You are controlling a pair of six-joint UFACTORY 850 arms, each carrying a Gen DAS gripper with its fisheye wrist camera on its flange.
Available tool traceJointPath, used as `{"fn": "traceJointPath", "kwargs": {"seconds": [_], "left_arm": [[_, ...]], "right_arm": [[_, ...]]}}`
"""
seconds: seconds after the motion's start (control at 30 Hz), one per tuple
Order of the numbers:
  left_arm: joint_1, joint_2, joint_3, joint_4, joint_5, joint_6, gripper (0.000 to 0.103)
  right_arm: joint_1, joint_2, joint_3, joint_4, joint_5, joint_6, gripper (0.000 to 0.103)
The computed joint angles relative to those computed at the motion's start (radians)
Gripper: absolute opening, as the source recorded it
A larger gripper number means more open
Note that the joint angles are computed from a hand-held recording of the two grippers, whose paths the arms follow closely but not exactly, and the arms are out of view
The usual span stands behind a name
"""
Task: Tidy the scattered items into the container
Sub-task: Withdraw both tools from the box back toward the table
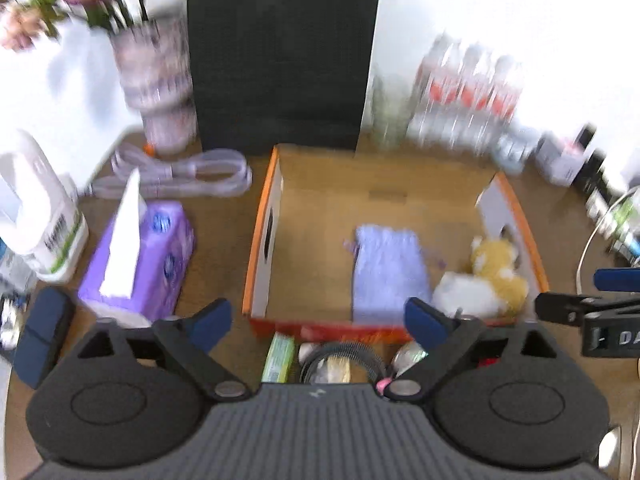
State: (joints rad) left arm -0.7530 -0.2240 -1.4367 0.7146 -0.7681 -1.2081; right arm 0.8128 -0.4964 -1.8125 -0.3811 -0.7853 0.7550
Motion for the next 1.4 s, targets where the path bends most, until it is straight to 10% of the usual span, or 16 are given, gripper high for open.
{"fn": "traceJointPath", "kwargs": {"seconds": [0.17,0.57,0.83,1.0,1.4], "left_arm": [[-0.088,0.063,0.151,0.431,-0.001,-0.318,0.103],[-0.168,0.154,0.311,0.656,-0.03,-0.614,0.103],[-0.445,0.303,0.609,0.916,-0.349,-1.003,0.103],[-0.664,0.288,0.717,0.81,-0.517,-1.104,0.103],[-0.815,0.272,0.797,0.682,-0.595,-1.181,0.103]], "right_arm": [[0.078,0.116,0.231,-0.498,0.181,0.436,0.103],[0.142,0.214,0.441,-0.969,0.225,1.006,0.103],[0.3,0.435,0.806,-1.411,0.03,1.496,0.103],[0.431,0.466,0.951,-1.34,-0.051,1.61,0.103],[0.636,0.414,1.024,-1.437,-0.202,1.716,0.102]]}}
